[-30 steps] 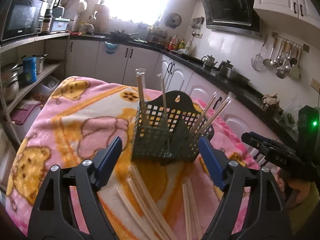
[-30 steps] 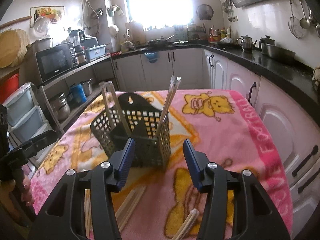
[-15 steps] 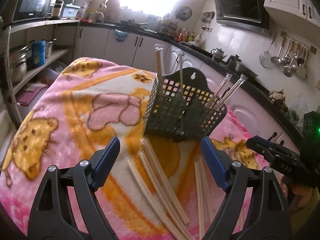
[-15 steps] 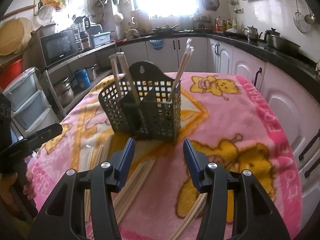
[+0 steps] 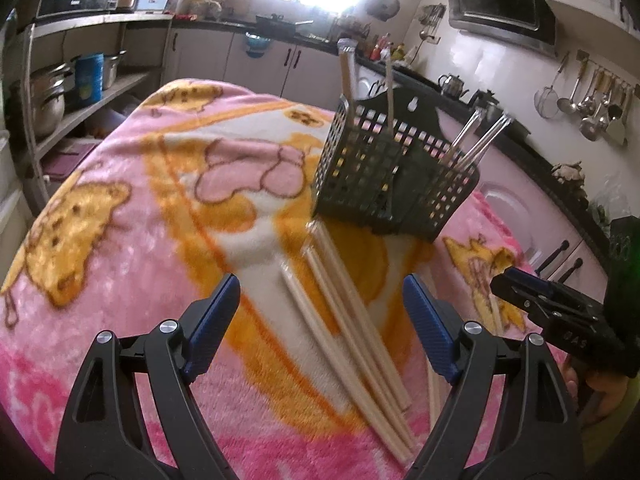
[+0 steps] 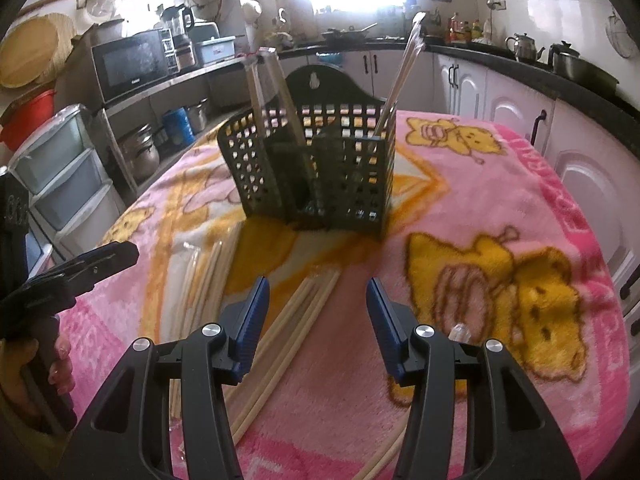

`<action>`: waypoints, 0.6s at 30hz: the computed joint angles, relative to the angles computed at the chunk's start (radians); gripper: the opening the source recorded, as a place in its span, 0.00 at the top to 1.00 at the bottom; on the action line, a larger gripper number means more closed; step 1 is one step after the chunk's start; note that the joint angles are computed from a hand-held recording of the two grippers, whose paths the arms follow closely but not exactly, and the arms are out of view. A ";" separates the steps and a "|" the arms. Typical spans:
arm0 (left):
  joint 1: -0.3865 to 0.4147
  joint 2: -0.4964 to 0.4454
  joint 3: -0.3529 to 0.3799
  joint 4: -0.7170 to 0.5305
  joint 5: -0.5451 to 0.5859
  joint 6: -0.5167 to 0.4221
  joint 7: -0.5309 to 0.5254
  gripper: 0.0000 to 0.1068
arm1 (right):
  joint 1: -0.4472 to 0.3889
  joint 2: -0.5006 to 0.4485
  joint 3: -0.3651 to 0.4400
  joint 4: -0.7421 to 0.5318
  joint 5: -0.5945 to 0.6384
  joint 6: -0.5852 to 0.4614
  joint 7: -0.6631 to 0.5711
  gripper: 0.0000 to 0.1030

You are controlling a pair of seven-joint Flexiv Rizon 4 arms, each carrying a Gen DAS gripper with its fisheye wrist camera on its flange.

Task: Organize utensils
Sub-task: 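Lower the left tool to the chopstick pile and grasp one chopstick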

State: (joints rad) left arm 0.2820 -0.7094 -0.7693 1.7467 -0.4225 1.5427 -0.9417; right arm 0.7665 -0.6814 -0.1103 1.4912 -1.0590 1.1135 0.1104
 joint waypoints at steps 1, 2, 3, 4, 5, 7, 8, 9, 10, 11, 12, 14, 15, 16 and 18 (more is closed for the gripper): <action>-0.007 0.002 0.013 0.001 -0.001 -0.006 -0.006 0.31 | -0.002 -0.005 0.006 -0.003 0.007 -0.001 -0.010 0.53; -0.015 0.004 0.024 0.001 -0.002 -0.011 -0.010 0.31 | -0.003 -0.008 0.010 -0.006 0.014 -0.001 -0.018 0.53; -0.024 0.007 0.040 0.000 -0.005 -0.019 -0.014 0.31 | -0.003 -0.012 0.012 -0.007 0.020 -0.002 -0.023 0.53; -0.037 0.010 0.059 -0.004 -0.008 -0.029 -0.019 0.31 | -0.003 -0.015 0.014 -0.009 0.027 -0.002 -0.030 0.53; -0.051 0.014 0.079 -0.007 -0.013 -0.039 -0.023 0.31 | -0.003 -0.019 0.016 -0.011 0.036 -0.003 -0.038 0.53; -0.081 0.017 0.120 -0.019 -0.027 -0.062 -0.028 0.33 | -0.005 -0.026 0.019 -0.014 0.055 -0.001 -0.054 0.53; -0.097 0.018 0.141 -0.026 -0.037 -0.076 -0.031 0.35 | -0.006 -0.031 0.020 -0.017 0.065 -0.002 -0.062 0.54; -0.112 0.017 0.160 -0.034 -0.046 -0.091 -0.031 0.41 | -0.006 -0.037 0.023 -0.023 0.079 -0.007 -0.074 0.55; -0.125 0.016 0.176 -0.040 -0.056 -0.102 -0.028 0.47 | -0.007 -0.041 0.022 -0.026 0.088 -0.005 -0.082 0.55; -0.149 0.017 0.208 -0.052 -0.061 -0.118 -0.033 0.50 | -0.008 -0.047 0.022 -0.030 0.099 -0.002 -0.089 0.55; -0.169 0.018 0.232 -0.060 -0.067 -0.131 -0.034 0.58 | -0.009 -0.053 0.023 -0.037 0.113 -0.007 -0.102 0.55; -0.196 0.016 0.264 -0.076 -0.084 -0.154 -0.029 0.67 | -0.015 -0.071 0.034 -0.060 0.155 -0.020 -0.139 0.59; -0.208 0.014 0.279 -0.085 -0.092 -0.169 -0.027 0.72 | -0.022 -0.083 0.043 -0.074 0.184 -0.028 -0.162 0.60; -0.224 0.013 0.298 -0.093 -0.099 -0.181 -0.030 0.76 | -0.026 -0.091 0.047 -0.084 0.207 -0.031 -0.178 0.61; -0.254 0.006 0.334 -0.119 -0.112 -0.211 -0.039 0.76 | -0.036 -0.108 0.060 -0.106 0.259 -0.034 -0.214 0.63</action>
